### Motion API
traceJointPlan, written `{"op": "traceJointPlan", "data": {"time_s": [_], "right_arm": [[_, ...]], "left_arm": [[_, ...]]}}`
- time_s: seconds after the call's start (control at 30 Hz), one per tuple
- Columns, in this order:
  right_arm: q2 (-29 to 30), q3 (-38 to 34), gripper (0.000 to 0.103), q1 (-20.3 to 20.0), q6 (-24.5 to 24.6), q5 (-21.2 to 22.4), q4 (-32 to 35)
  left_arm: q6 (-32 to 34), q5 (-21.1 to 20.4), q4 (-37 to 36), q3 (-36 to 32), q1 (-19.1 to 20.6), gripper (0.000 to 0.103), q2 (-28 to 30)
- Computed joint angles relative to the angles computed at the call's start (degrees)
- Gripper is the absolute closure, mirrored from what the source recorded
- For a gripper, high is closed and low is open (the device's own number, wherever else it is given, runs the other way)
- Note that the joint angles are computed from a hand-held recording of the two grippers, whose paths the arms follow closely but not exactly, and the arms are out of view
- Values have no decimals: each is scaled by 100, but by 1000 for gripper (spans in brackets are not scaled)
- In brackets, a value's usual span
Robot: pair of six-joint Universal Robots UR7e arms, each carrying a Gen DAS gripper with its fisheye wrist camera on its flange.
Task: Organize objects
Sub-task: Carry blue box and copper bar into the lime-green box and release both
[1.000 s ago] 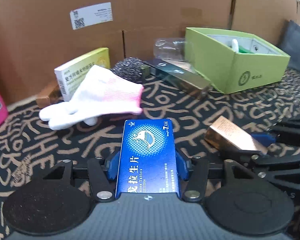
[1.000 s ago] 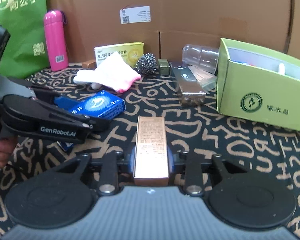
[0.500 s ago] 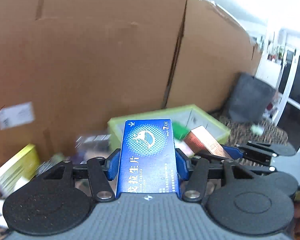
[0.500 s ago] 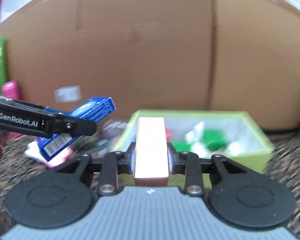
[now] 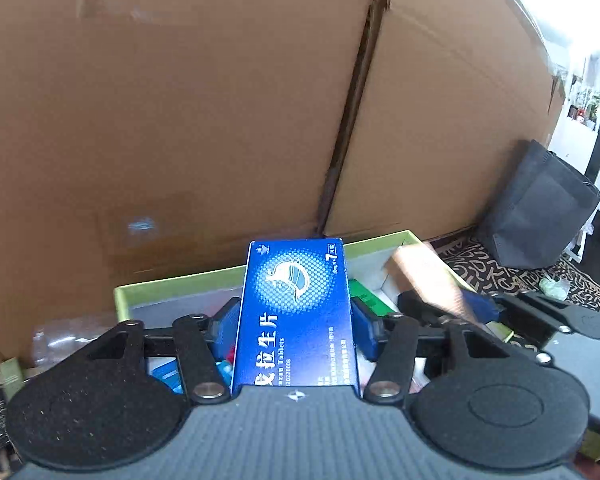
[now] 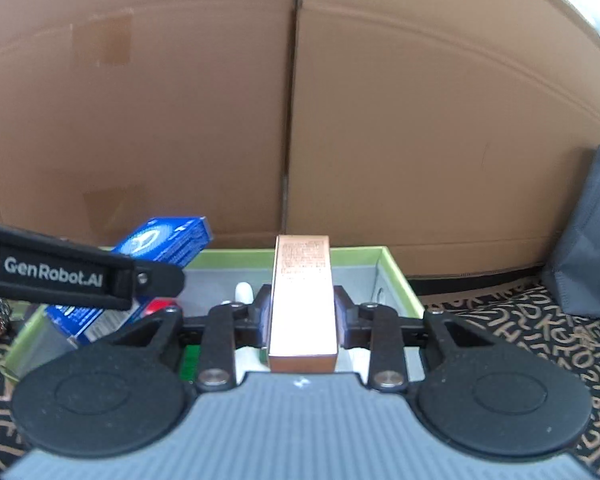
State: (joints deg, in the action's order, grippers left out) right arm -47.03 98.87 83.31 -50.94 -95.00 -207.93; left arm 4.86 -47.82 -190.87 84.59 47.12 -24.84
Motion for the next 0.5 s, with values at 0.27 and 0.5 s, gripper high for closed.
{"op": "traceJointPlan", "data": {"time_s": [0.27,0.5], "right_arm": [[28,463,1,-151,-576,426,-909],[-447,1010,0,-7,-581,968,-683]], "left_arm": [[-279,521,-375,546,-88,14,-138],[-720,740,-1471,1872,-429,13,-814]]}}
